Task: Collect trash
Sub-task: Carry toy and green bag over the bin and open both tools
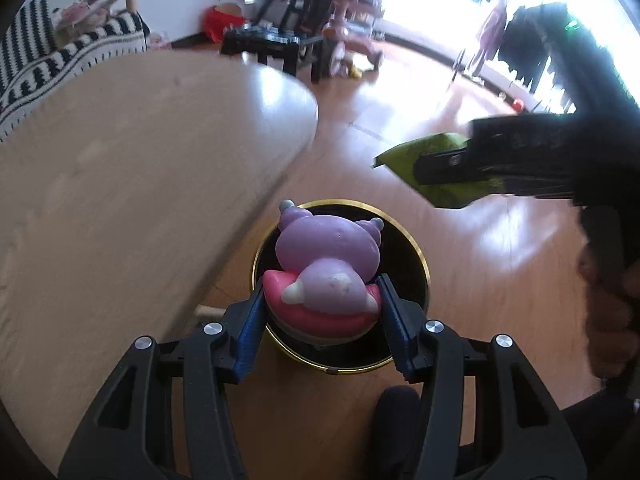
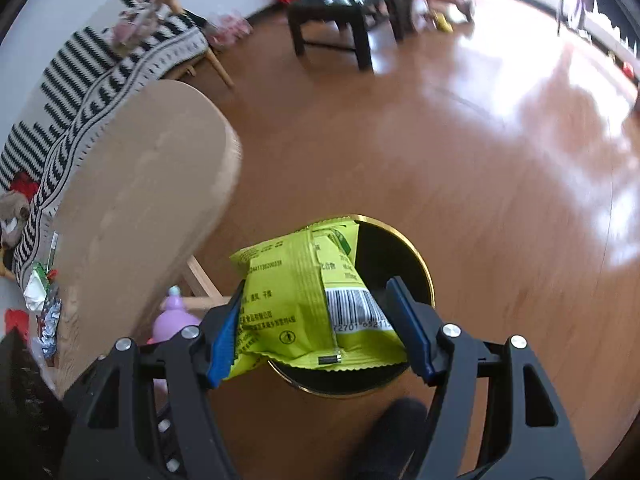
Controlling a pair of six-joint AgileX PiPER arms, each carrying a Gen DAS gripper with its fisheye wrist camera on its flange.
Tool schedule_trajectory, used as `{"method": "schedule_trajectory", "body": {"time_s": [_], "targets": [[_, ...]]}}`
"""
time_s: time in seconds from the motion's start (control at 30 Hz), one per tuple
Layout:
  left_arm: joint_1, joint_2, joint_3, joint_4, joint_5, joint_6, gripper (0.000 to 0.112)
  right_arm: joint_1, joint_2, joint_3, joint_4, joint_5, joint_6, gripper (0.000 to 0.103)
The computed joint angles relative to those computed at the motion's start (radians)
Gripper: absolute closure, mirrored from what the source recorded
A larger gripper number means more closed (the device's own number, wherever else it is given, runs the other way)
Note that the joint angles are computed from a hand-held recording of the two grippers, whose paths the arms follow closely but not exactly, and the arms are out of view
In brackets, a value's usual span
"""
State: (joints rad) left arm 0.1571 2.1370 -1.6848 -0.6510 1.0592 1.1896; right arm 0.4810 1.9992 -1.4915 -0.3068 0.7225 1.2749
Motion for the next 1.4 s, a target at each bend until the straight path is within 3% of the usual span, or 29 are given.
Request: {"method": "schedule_trajectory", "body": {"time_s": [0.1,0.2,0.3,0.8,1.03,1.23,1.4], "targets": [[-0.032,0.004,0.034,0.011,-0.039,0.022,0.061,-0.017,0.008,0.031,0.040,-0.012,-0.028,0.036],[-0.046,0.043,-0.017,0.025,0.013,-0.035,0.061,-0.019,0.012,0.035,0.047,-0.012,-0.035,0.036],[-0.056,0.043,-0.007,0.023,-0.019,-0.022,0.061,-0.019,0.021,0.010,0.051,0.004,-0.046,0.036],[-0.074,0.046,0.006,0.038,-0.009,-0.035,0.059,-0.027,0.029,0.000,0.055,-0.001,-0.049,0.034],[-0.072,0.044,0.000,0.016,0.000,-0.024,0.036,-0.031,0.005,0.026,0.021,-0.025,-0.012,0.024],[-0.066,0.031,0.024,0.011,0.003,0.000,0.035,-0.014,-0.012,0.029,-0.037,-0.004,0.039,0.022],[-0.014,-0.035,0.047,-0.030,0.062,0.063,0.029,0.036,-0.034,-0.015,-0.137,0.046,0.101,0.018]]}}
